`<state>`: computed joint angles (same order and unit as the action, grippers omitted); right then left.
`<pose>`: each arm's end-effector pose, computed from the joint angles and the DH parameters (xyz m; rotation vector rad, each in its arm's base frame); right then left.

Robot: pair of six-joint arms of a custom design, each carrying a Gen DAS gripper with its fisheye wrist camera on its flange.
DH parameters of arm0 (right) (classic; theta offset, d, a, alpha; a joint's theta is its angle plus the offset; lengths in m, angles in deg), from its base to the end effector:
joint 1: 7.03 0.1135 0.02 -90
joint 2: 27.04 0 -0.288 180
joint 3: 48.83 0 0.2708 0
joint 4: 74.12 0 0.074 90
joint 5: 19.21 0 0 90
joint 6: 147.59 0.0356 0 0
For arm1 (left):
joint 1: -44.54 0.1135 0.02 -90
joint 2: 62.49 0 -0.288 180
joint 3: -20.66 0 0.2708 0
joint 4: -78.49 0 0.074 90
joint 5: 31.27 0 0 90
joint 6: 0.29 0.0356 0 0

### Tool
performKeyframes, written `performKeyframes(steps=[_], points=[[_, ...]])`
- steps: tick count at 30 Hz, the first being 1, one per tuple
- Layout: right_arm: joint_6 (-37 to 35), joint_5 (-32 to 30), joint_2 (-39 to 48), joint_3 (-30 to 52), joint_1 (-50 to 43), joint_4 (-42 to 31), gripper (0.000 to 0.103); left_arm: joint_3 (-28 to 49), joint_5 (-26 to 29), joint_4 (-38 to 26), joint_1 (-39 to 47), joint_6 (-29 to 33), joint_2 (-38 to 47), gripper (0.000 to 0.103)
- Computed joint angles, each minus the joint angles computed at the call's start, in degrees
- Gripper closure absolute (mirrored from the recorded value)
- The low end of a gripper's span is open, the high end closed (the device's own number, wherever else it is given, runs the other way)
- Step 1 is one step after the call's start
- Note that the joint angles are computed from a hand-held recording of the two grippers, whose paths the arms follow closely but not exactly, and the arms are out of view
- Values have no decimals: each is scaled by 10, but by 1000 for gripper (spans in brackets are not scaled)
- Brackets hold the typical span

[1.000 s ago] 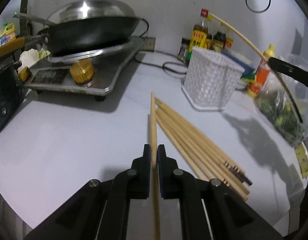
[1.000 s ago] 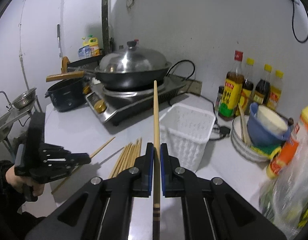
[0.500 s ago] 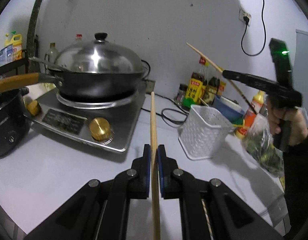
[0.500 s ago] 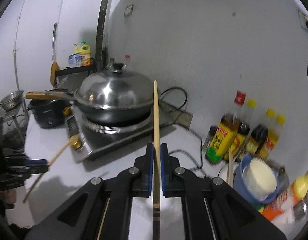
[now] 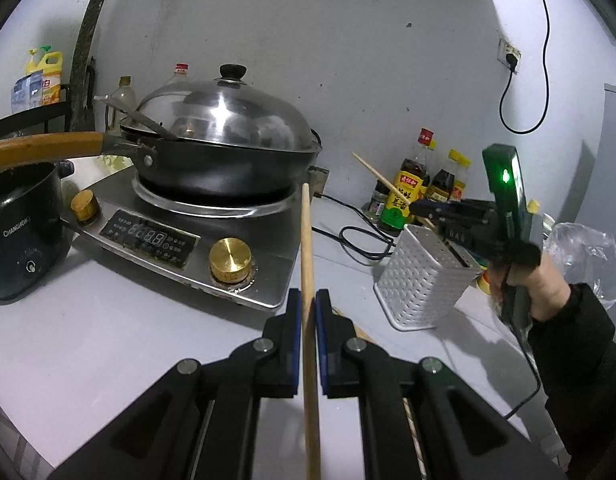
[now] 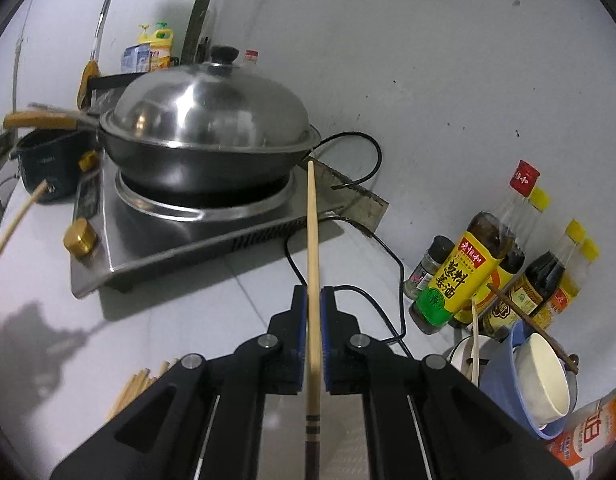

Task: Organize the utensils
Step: 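Insert the right gripper's chopstick into the white holder and open, while left holds its chopstick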

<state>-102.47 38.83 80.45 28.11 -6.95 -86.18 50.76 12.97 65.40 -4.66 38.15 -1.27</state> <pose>0.4164 0.0194 0.1800 -1.0834 1.9038 0.2120 0.1395 -0.1226 0.1570 -0.4072 2.0406 -0.1151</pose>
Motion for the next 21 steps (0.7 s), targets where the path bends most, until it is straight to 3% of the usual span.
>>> performKeyframes(steps=[8, 13, 15, 21], points=[[-25, 5, 2, -47, -11, 33, 97, 17, -22, -11, -23, -10, 13, 97], [-33, -19, 1, -50, -29, 6, 97, 36, -44, -39, -43, -23, 12, 97], [-43, -31, 4, -33, -36, -37, 97, 46, -53, -50, -51, -24, 15, 97], [-62, -59, -26, -48, -68, -61, 85, 79, -68, -61, -69, -18, 32, 97]])
